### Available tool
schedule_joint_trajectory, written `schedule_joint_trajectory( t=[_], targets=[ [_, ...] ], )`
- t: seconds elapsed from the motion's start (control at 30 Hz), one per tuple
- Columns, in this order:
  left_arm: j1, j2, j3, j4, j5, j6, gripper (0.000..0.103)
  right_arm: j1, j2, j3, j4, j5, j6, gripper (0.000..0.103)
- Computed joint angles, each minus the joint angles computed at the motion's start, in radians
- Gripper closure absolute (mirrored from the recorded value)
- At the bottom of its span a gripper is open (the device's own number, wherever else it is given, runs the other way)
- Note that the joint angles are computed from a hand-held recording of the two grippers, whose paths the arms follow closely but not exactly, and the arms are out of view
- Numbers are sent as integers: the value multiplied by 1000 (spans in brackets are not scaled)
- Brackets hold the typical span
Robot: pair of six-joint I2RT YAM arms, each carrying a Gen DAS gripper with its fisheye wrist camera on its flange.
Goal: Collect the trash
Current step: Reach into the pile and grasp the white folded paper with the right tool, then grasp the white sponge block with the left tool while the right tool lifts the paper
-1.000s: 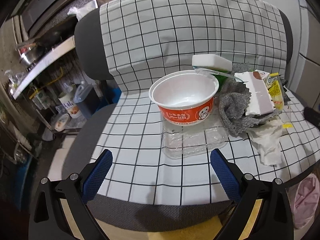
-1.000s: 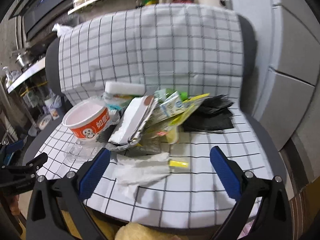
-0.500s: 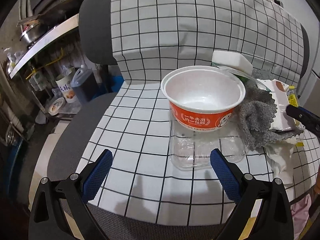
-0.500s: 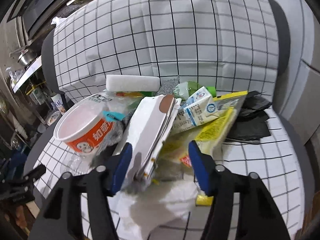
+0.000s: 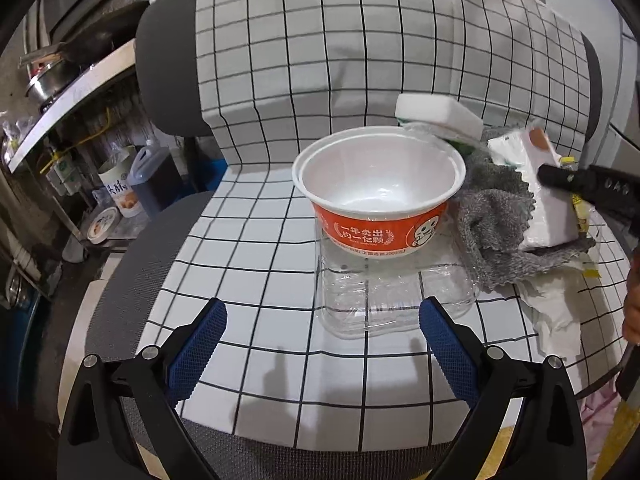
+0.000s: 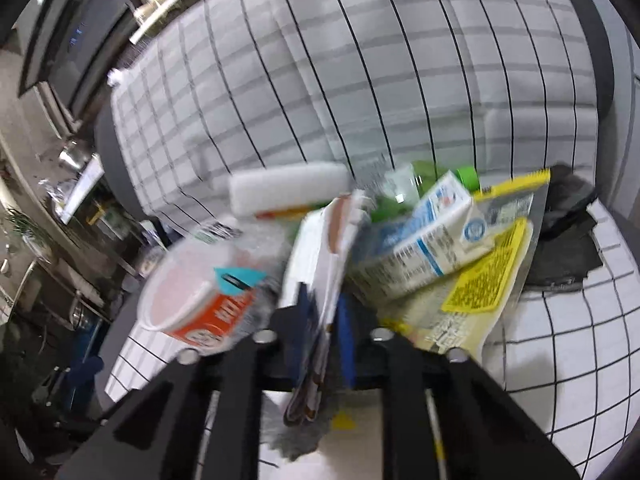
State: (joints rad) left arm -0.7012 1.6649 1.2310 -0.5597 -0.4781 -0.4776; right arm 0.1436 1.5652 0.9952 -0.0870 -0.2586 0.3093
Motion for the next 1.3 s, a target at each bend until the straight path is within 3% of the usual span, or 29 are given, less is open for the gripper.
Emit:
schedule_joint_trajectory(
  t=[0.27,0.5,0.6,0.77,0.83,0.97,1.0,1.1,1.3],
  targets=[
    [-55,-62,-30,-39,-26,-36,11,4,-267,-141,73,94,-42,100],
    [-122,-72,-54,6,18,-53,13,-36,-559,-281,-66,170,-99,100],
    [-131,-69,-48,17,13,-55,31,-69,-677,-353,-136,167,-106,100],
    [-113,-60,-29,45,30,-28,42,-96,-812,-438,-187,191,-113,100],
    [-101,-48,-9,56,46,-10,47,-119,-830,-457,-180,171,-108,100],
    [-76,-5,66,50,72,10,46,-156,-814,-465,-156,141,-118,100],
    [-65,14,103,45,82,22,45,-161,-805,-463,-151,137,-119,100],
    [-34,76,222,45,89,71,30,-171,-771,-452,-126,127,-124,100],
    [11,307,560,-3,103,177,30,-199,-666,-420,-56,115,-139,100]
  ],
)
